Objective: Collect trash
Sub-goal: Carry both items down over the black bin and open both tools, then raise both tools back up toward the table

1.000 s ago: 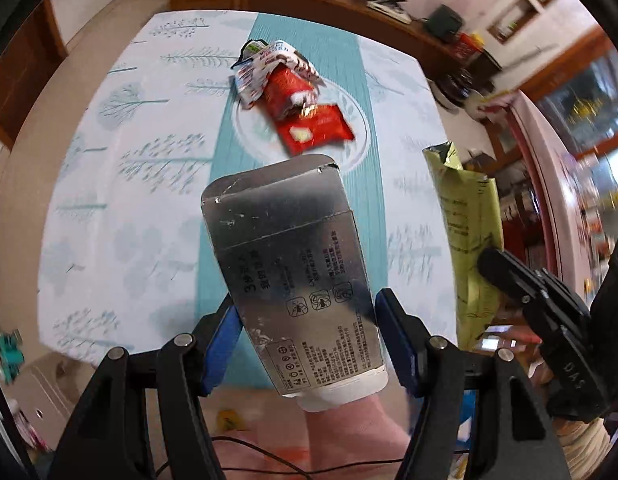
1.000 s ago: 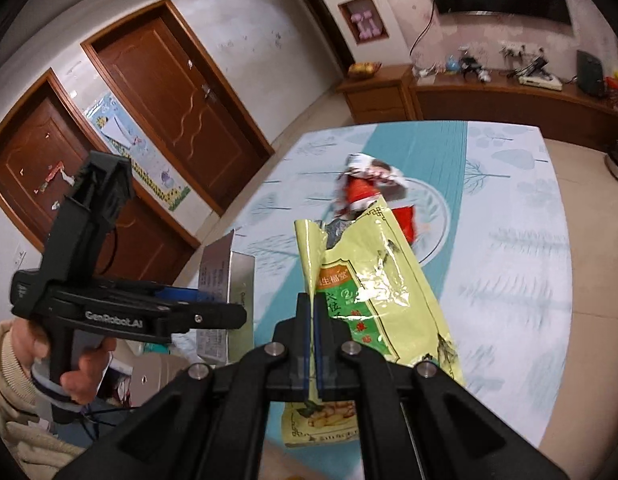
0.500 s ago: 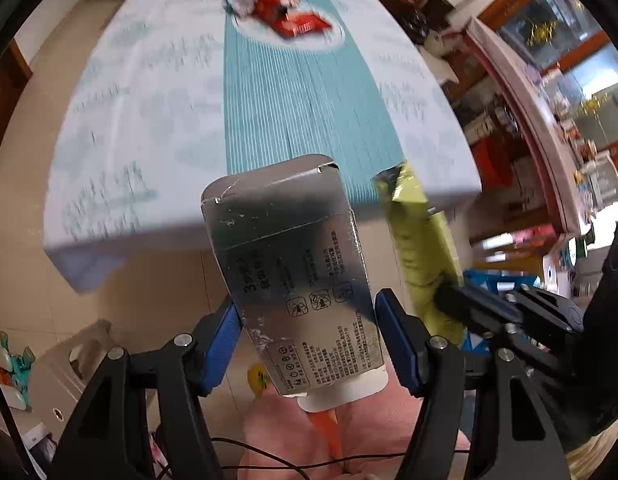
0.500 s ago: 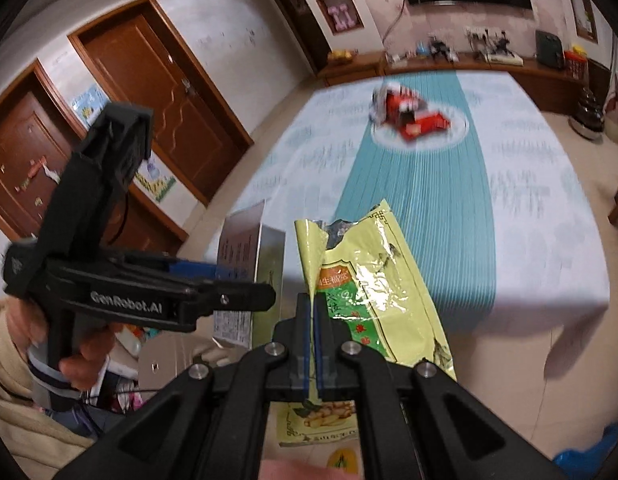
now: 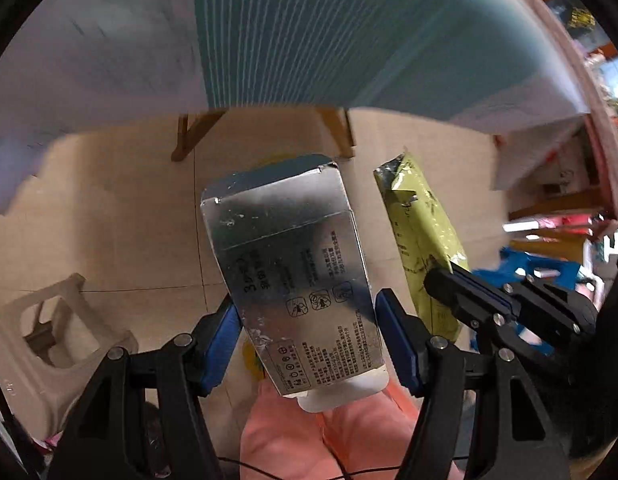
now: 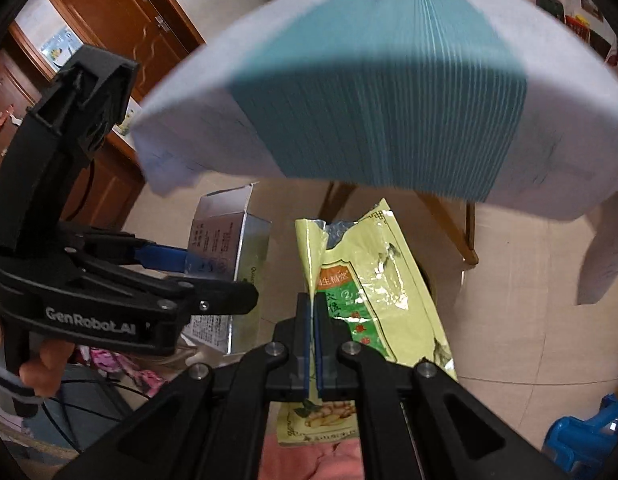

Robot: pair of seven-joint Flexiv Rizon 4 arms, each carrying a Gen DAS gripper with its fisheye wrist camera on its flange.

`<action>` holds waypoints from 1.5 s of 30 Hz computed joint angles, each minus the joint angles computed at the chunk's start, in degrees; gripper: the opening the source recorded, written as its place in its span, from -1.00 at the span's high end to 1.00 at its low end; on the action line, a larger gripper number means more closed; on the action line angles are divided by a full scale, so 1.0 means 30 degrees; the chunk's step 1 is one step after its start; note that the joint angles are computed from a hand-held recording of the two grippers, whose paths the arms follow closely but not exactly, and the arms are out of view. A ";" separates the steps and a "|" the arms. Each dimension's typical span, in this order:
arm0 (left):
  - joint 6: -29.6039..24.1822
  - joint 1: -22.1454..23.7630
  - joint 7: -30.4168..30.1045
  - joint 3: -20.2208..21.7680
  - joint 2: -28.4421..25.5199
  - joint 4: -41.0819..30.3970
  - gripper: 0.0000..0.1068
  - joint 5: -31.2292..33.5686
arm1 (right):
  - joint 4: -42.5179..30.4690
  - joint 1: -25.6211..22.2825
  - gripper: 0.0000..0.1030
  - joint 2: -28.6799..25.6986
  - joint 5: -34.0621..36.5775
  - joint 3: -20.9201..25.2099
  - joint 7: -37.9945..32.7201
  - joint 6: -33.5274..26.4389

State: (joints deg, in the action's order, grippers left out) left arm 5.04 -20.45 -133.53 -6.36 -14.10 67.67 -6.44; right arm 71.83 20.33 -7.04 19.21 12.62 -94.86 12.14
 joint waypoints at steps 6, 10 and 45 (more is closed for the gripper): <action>0.4675 0.0215 0.0514 0.0429 -0.0667 0.4235 -0.22 0.0400 | 0.3241 0.0094 0.97 -0.1640 0.0016 0.0280 -0.2120 0.4846; 0.7354 0.0411 0.1129 0.0651 -0.1346 0.5951 -0.23 0.0918 | 0.4000 0.0128 0.96 -0.3317 0.0093 0.0541 -0.3063 0.7601; 0.0736 -0.0927 -0.4155 -0.0273 0.1591 0.0834 -0.87 0.5270 | 0.1212 -0.0759 -0.13 -0.1113 -0.0964 -0.0044 0.3577 0.0882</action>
State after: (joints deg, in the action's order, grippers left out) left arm 7.25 -23.24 -145.99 -7.17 -9.32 70.17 9.37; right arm 75.47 18.05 -10.38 16.32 12.49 -84.13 14.79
